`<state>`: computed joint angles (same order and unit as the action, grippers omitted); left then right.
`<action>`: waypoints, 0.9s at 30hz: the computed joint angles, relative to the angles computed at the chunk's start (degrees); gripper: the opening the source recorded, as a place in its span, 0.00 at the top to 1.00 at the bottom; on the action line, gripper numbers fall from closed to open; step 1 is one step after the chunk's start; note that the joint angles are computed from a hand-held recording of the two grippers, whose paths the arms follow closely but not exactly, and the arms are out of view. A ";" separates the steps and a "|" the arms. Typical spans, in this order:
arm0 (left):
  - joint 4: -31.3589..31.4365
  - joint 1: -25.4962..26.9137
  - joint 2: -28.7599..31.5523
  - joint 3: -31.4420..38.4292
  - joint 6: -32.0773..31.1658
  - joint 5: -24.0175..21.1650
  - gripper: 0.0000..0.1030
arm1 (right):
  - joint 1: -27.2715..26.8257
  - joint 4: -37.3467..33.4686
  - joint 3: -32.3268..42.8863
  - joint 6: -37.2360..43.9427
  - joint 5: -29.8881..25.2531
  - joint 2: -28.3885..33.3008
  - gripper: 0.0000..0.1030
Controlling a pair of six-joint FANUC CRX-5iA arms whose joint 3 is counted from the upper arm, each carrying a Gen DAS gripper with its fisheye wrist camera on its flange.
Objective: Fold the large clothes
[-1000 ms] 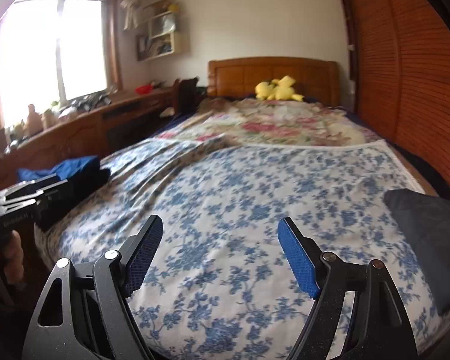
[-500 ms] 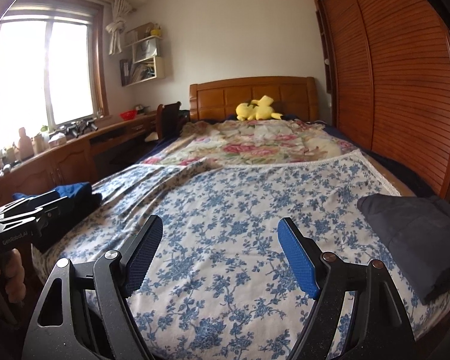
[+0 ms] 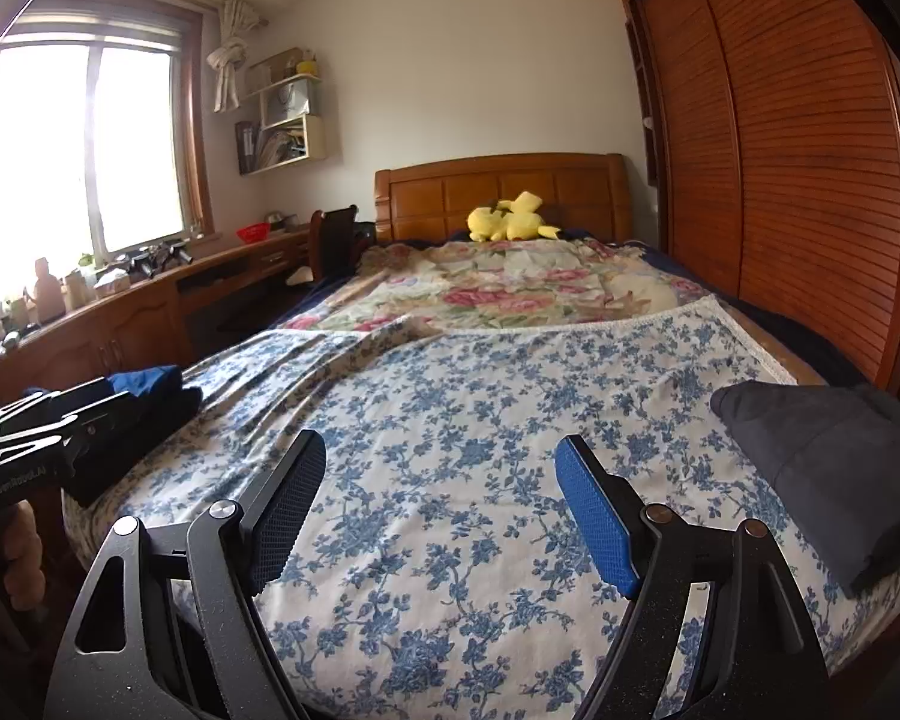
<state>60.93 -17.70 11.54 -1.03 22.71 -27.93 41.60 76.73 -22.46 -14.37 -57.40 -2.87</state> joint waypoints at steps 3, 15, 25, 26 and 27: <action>0.05 -0.06 -0.05 -0.10 -0.03 0.04 0.47 | -0.02 0.01 -0.05 -0.02 0.07 -0.05 0.22; 0.07 -0.31 -0.25 -0.39 0.01 0.21 0.47 | 0.02 -0.03 -0.10 -0.02 0.08 -0.09 0.22; 0.49 -0.48 -0.40 -0.68 -0.48 0.49 0.47 | 0.09 -0.03 -0.12 -0.30 -0.09 0.01 0.22; 0.49 -0.52 -0.46 -0.72 -0.44 0.55 0.47 | 0.07 -0.04 -0.17 -0.30 -0.01 -0.03 0.22; 0.55 -0.53 -0.49 -0.76 -0.45 0.51 0.47 | 0.06 -0.01 -0.19 -0.33 -0.03 -0.05 0.22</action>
